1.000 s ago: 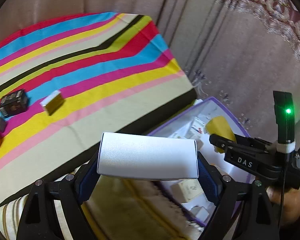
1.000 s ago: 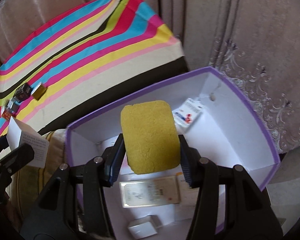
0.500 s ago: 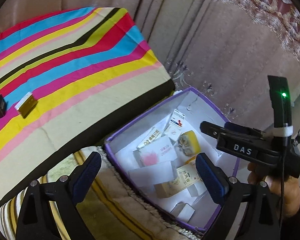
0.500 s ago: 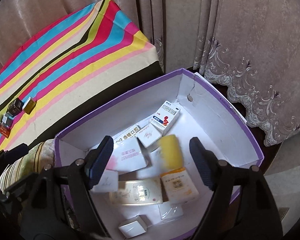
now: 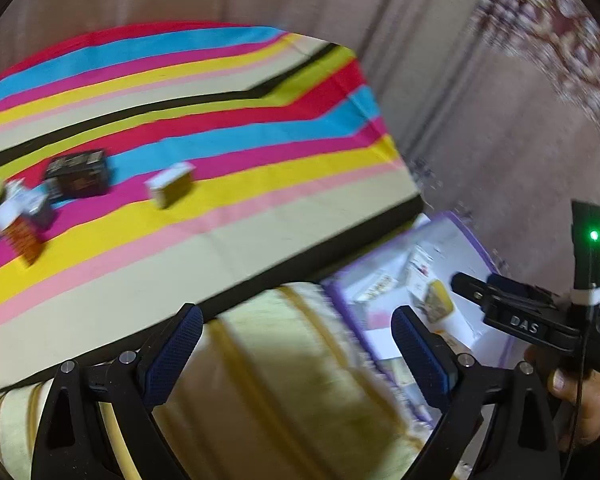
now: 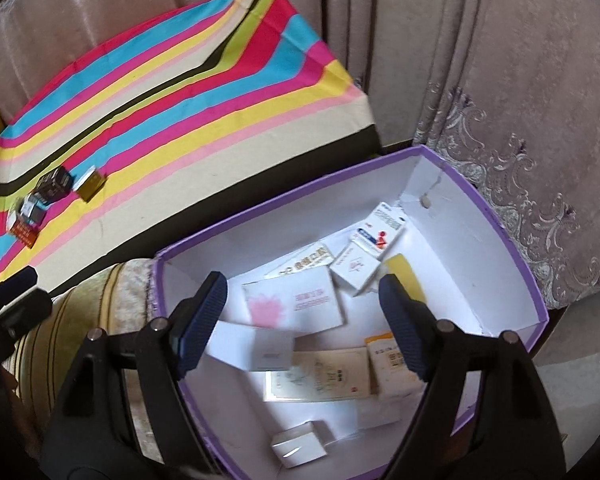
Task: Organize objects
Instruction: 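Move both open tools back over the remaining boxes on the cloth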
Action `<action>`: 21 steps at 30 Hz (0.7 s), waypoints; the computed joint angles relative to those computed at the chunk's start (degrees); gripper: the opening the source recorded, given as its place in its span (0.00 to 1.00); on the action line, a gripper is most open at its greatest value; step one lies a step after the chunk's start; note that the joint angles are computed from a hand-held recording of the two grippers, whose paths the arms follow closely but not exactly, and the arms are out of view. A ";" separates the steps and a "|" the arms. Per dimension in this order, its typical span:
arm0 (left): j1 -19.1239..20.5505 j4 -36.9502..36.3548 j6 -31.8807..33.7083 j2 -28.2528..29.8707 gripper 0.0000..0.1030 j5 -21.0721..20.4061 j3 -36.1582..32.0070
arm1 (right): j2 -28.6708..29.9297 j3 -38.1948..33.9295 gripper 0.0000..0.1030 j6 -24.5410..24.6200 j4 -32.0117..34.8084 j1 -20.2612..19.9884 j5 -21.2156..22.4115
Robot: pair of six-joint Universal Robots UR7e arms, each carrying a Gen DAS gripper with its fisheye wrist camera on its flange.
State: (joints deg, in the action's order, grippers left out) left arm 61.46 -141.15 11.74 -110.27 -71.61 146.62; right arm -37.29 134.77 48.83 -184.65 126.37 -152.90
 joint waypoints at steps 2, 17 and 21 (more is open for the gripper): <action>2.56 0.03 0.42 -0.34 0.94 0.05 -1.30 | 0.83 -1.37 0.79 -0.88 0.75 0.24 0.50; 21.73 -4.78 4.49 4.28 0.94 0.00 -13.36 | 8.54 -12.94 0.79 -9.78 3.27 1.43 6.19; 24.52 -7.92 7.75 8.50 0.93 0.65 -17.49 | 10.95 -16.86 0.80 -13.21 3.51 1.42 7.24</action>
